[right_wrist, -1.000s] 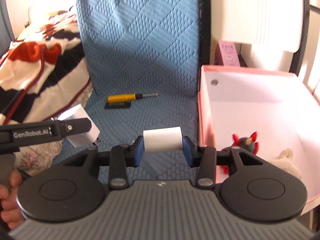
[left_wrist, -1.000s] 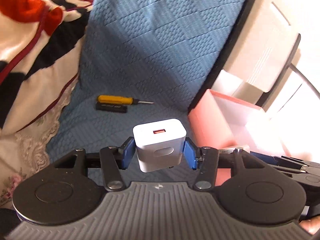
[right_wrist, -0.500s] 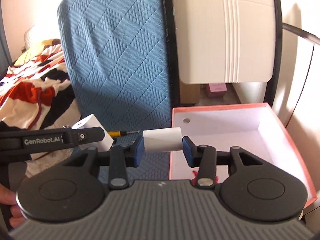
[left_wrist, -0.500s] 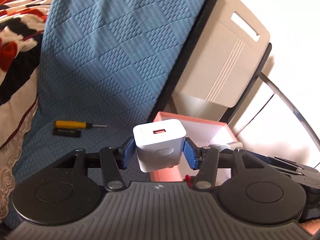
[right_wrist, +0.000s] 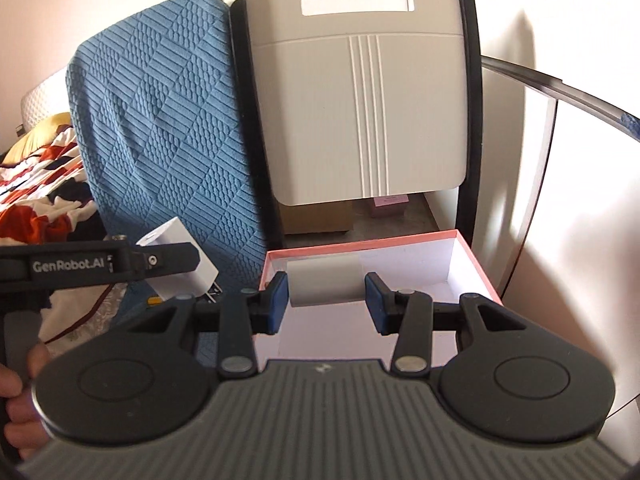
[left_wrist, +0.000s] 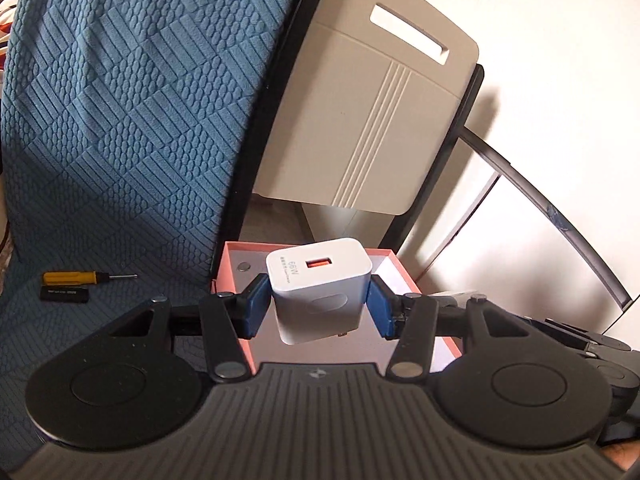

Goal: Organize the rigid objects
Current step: 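Lower both chargers into the pink box and open both grippers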

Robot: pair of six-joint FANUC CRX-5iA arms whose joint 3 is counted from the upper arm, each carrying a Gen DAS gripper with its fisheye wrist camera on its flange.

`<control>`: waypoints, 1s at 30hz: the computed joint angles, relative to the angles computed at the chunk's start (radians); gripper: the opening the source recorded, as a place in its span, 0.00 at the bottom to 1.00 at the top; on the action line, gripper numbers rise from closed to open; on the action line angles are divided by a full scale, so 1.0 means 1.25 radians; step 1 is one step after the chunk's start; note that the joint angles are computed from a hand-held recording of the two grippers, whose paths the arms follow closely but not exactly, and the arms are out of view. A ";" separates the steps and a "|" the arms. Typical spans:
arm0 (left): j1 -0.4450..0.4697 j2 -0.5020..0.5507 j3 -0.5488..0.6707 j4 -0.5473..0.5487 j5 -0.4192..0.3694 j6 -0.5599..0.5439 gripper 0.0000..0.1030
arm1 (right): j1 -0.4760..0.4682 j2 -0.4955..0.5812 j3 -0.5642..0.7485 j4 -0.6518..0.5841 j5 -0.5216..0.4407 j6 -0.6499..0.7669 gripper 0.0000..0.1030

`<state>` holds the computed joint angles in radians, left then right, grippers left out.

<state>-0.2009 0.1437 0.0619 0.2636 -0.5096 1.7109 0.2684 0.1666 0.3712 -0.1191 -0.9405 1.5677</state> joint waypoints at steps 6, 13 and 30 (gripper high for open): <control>-0.044 0.042 0.012 -0.001 -0.005 0.020 0.57 | -0.038 -0.001 -0.021 0.010 -0.016 -0.009 0.43; -0.078 0.095 0.026 0.004 -0.055 0.036 0.57 | -0.063 0.011 -0.063 0.028 -0.054 -0.025 0.44; -0.082 0.142 0.042 0.014 -0.124 0.022 0.69 | -0.096 0.036 -0.075 -0.001 -0.087 -0.007 0.43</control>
